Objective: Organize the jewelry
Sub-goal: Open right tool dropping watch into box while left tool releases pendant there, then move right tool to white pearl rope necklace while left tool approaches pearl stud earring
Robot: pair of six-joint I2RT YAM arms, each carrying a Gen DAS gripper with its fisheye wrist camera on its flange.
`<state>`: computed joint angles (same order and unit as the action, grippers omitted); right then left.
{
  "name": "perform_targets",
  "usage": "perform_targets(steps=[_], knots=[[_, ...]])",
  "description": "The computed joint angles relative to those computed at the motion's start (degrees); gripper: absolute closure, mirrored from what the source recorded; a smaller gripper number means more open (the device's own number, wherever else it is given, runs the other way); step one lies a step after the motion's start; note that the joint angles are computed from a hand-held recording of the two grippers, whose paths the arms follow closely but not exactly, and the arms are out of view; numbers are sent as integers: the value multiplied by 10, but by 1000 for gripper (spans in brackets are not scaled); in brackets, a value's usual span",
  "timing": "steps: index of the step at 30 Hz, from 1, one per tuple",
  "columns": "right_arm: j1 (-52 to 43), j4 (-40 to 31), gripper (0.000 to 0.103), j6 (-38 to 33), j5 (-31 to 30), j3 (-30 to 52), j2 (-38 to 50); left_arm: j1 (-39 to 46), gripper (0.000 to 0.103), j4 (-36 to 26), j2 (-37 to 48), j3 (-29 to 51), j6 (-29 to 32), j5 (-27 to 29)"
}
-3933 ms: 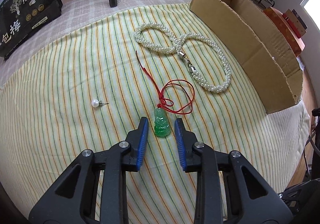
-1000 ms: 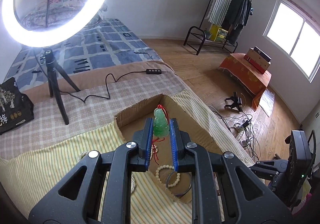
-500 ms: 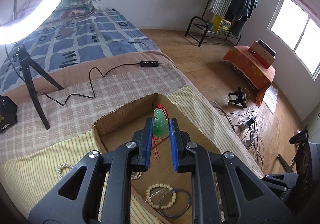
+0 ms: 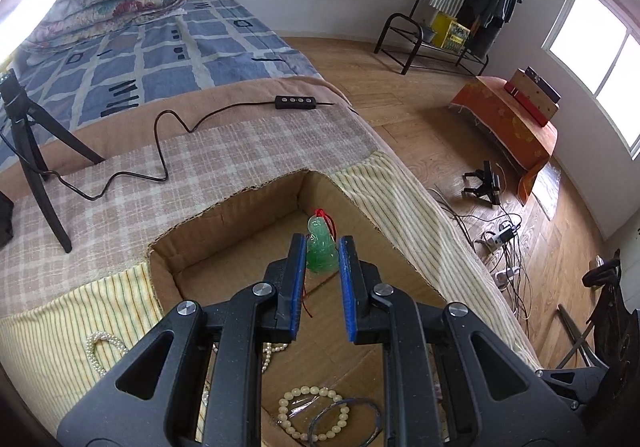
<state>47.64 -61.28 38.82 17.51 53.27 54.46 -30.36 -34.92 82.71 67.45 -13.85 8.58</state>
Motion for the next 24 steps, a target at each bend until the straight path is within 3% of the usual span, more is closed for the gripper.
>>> perform_targets(steps=[4,6,8,10,12,24], knots=[[9,1,91,4,2,1,-1,-7,88,-6,5,5,2,-4],[19,-3,80,11,13,6,2,-10,88,-9,5,6,2,-8],[27,-3,54,15,23,9,-1,-11,88,-15,6,8,3,-14],[38,-5,43,23,38,12,-2,-11,79,-18,4,7,3,-15],[44,-7,41,25,45,16,0,-10,69,-17,-3,2,4,-18],[73,-15,40,40,63,32,10,-7,69,-47,-48,-5,13,-30]])
